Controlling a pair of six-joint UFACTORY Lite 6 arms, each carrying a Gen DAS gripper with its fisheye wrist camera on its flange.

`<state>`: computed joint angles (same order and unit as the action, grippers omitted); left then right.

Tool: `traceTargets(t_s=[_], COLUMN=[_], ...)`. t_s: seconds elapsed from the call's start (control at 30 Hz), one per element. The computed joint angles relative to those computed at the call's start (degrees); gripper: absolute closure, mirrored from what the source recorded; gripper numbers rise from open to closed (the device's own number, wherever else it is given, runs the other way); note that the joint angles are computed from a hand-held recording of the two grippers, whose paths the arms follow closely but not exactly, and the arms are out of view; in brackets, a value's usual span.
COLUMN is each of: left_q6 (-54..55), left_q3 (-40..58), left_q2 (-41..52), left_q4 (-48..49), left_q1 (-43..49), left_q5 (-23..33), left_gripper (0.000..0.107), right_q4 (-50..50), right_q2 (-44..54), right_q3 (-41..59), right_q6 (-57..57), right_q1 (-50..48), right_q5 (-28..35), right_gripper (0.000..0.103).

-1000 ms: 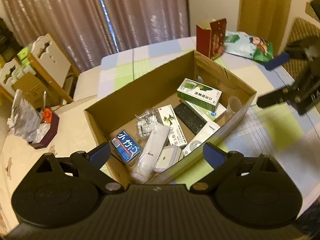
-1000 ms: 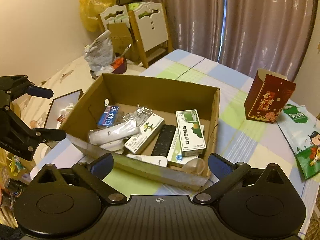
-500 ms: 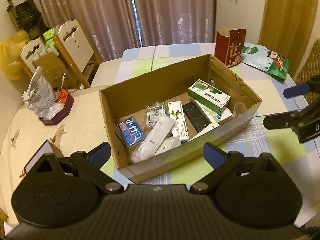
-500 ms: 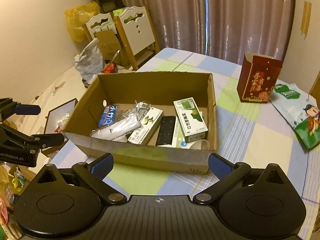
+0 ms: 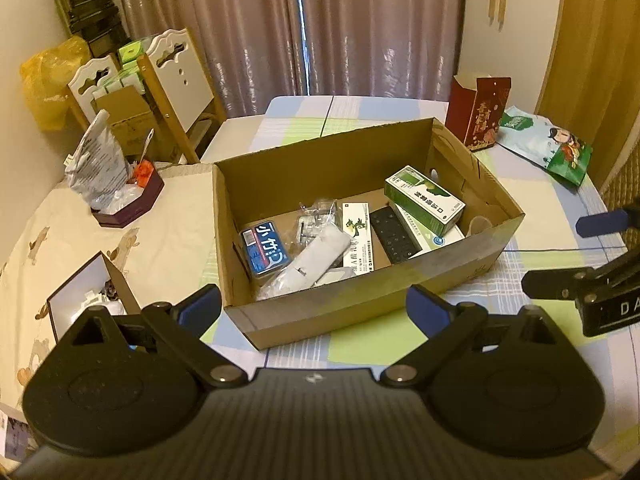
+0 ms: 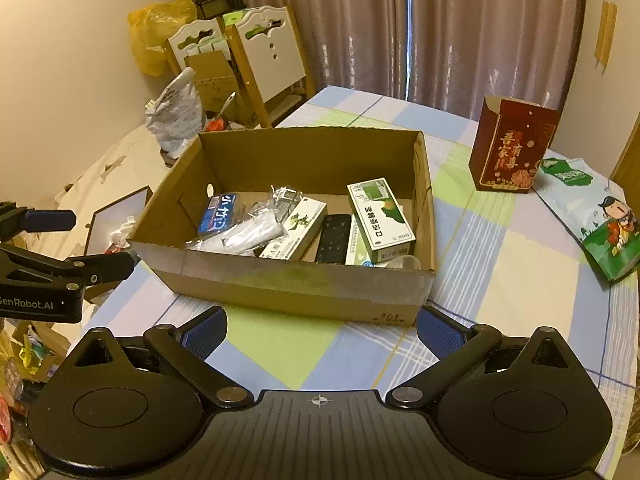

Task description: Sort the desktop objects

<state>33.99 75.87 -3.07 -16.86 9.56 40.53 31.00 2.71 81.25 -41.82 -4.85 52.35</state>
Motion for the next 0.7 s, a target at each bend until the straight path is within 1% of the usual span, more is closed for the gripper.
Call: traceTargets(t_s=[0.27,0.47,0.7], left_q6=[2.4,2.2,-3.5], left_q3=[-7.0,-9.8,-12.0], left_q2=[-6.3,-8.1,-9.9], left_q4=[-3.0,-3.2,1.4], left_q1=[-0.5,-1.0,-1.8], left_q5=[-2.5,-3.5,-4.7], left_gripper=[0.009,0.009,0.009], right_q4=[-2.3,-3.0,-4.0], right_q2=[-0.5,-0.6,-1.1], right_q3=[-0.2,-0.3,-1.1], right_q6=[2.3,3.4,4.4], right_q1=[0.6,1.3,2.2], right_q5=[-0.5,-0.5,-1.5], right_gripper=[0.0,0.0,0.0])
